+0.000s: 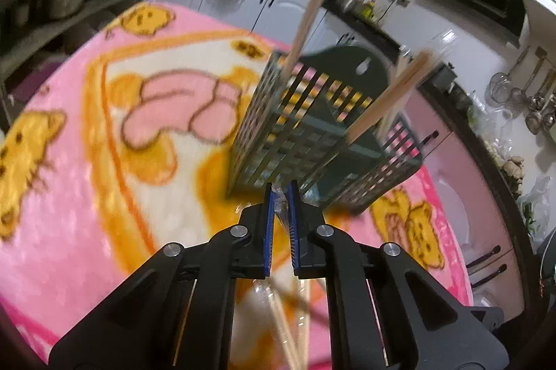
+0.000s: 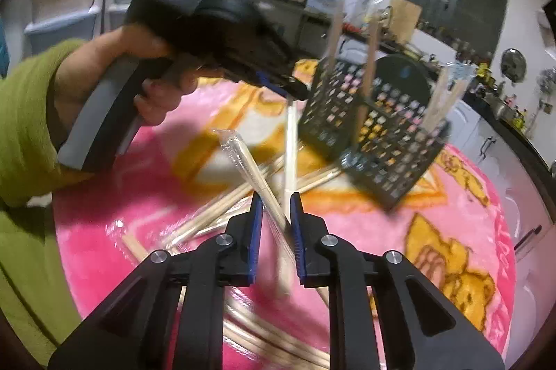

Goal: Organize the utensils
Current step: 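Grasp a wrapped chopstick with the left tool while the right tool grasps another, then lift both held chopsticks and carry them above the green caddy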

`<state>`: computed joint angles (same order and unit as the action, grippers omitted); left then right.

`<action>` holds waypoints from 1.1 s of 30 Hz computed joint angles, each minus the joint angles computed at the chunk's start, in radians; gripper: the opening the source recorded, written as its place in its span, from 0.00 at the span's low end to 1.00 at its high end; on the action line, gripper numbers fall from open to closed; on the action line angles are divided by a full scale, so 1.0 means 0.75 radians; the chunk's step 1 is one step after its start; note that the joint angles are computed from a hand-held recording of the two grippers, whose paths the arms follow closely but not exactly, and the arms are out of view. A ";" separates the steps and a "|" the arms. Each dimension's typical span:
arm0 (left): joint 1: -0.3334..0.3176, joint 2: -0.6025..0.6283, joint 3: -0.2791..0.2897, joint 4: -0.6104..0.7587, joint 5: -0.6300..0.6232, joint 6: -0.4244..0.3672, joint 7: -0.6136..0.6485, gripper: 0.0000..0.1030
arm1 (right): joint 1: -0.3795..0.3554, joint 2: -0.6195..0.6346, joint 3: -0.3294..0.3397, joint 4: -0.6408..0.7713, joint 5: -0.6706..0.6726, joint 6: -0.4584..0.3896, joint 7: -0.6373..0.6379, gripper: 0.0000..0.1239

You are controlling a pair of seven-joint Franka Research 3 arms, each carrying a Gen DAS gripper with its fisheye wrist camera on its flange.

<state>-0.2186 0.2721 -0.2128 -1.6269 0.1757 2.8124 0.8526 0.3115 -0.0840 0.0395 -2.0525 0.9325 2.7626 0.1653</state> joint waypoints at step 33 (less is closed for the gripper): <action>-0.122 0.153 -0.003 0.422 0.125 -0.019 0.130 0.03 | -0.143 0.092 -0.028 0.259 0.482 0.242 0.099 0.05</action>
<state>-0.3098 0.3865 -0.2148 -1.3103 0.2698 2.7985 0.9498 0.2045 -0.0148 0.0186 -1.8584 1.2939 2.9439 0.2396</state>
